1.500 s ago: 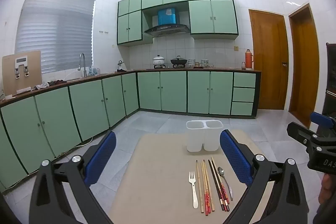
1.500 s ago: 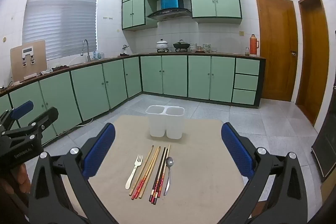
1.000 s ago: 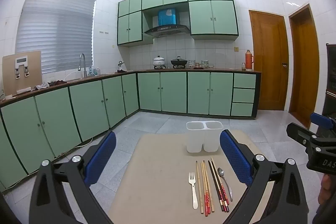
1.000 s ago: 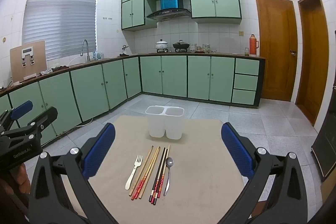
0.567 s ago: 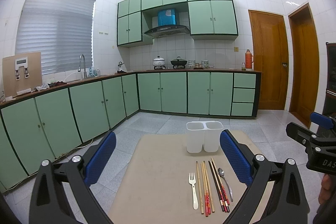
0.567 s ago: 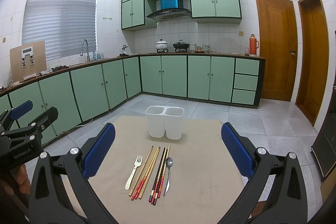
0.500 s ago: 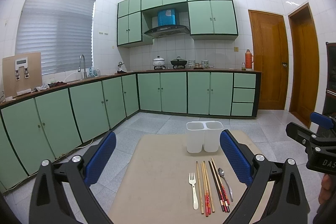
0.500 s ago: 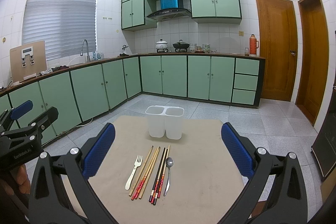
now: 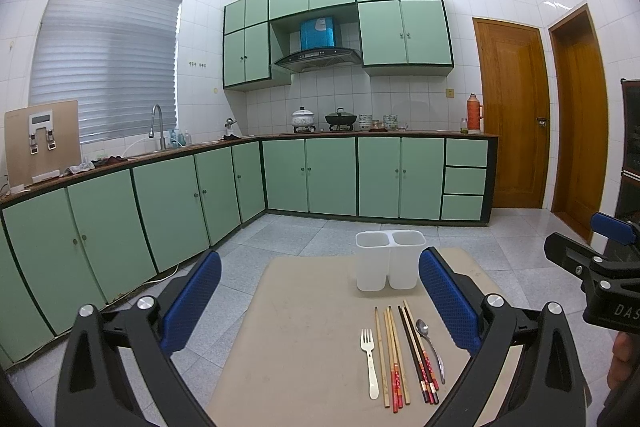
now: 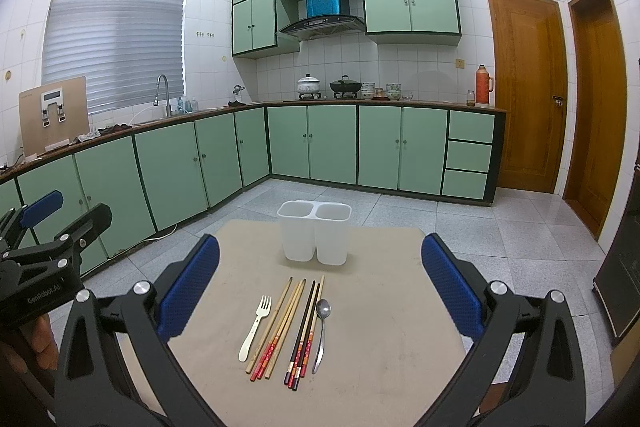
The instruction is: Organize utensils
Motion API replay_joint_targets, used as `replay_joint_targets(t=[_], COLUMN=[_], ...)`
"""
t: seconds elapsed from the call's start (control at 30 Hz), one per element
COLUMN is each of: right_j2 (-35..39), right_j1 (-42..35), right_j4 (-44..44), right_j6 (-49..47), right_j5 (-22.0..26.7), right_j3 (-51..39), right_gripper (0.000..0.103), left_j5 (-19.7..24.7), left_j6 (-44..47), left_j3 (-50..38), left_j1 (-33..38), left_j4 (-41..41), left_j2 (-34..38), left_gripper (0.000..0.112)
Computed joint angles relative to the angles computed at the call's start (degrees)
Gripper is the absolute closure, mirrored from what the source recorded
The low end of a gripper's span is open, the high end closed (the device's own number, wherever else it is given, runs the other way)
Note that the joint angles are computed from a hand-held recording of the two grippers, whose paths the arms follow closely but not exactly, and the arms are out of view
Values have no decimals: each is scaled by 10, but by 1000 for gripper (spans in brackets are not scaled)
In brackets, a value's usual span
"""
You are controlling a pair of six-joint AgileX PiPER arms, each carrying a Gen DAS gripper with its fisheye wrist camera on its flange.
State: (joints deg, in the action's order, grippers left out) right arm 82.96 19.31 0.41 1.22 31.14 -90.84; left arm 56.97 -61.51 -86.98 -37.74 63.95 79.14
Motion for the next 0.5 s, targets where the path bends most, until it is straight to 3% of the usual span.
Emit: replay_joint_targets(t=[0.5], right_j2=[0], right_j1=[1], right_j4=[-1], right_j6=[1], right_j5=[1], right_j3=[0], right_gripper=[5], left_j5=[3], left_j6=[4], left_j3=[-7], left_j1=[-2], left_j4=[-1], left_j2=[4], left_gripper=[15])
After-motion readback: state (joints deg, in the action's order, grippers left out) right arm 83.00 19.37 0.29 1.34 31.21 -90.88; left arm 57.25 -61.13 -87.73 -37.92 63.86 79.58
